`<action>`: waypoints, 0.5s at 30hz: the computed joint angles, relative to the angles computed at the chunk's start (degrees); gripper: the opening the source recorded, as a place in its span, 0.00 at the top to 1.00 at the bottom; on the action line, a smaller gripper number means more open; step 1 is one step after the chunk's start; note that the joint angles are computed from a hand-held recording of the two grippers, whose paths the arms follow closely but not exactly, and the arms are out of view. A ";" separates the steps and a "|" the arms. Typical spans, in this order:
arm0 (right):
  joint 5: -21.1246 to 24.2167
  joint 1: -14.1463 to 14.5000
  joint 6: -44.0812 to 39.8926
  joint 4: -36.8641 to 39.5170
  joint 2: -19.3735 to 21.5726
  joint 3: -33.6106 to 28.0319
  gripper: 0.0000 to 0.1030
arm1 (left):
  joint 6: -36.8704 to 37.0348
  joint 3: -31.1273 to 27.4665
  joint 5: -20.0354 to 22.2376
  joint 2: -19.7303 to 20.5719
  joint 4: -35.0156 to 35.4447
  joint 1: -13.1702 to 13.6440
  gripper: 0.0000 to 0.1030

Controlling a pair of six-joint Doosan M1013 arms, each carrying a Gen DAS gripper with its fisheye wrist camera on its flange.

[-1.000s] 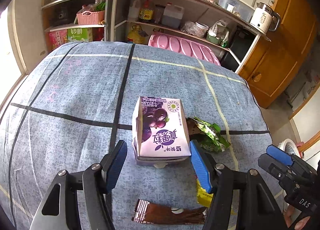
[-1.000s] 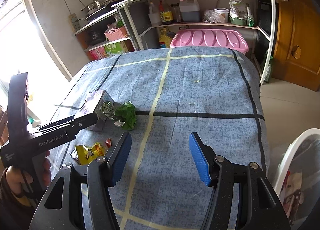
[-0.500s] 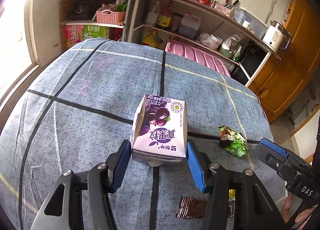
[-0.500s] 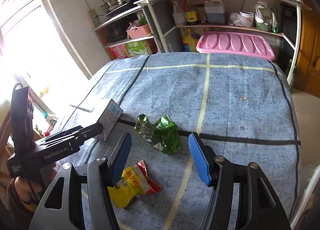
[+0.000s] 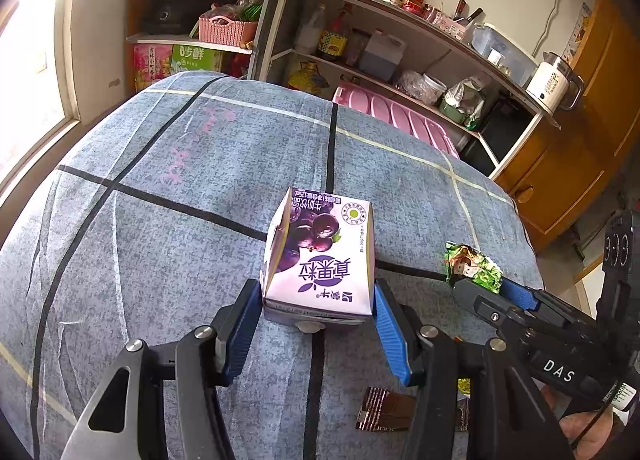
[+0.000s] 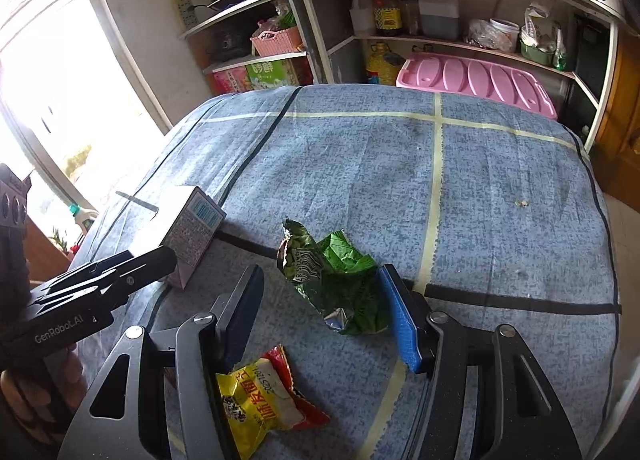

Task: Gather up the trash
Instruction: 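Grasp the purple drink carton with the left gripper while the right gripper grasps the green wrapper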

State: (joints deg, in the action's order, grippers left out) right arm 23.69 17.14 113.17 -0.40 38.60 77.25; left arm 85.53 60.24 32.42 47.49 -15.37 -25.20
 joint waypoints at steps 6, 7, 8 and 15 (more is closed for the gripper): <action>-0.84 0.29 3.71 -4.10 -0.49 0.92 0.76 | -0.05 0.01 0.02 -0.02 0.28 0.03 0.46; -0.93 0.34 3.95 -4.54 -0.58 1.06 0.78 | 0.01 0.00 0.08 -0.01 0.18 0.04 0.46; -1.04 0.46 4.71 -5.37 -0.61 1.12 0.79 | 0.08 0.06 0.07 -0.07 0.06 0.07 0.46; -3.63 0.32 5.99 -5.32 -2.09 3.34 0.79 | 0.52 0.87 -0.30 -0.77 0.17 0.00 0.46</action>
State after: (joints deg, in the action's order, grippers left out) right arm 20.05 17.46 119.17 -5.72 36.51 80.59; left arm 86.05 61.11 32.12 46.72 -15.20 -25.19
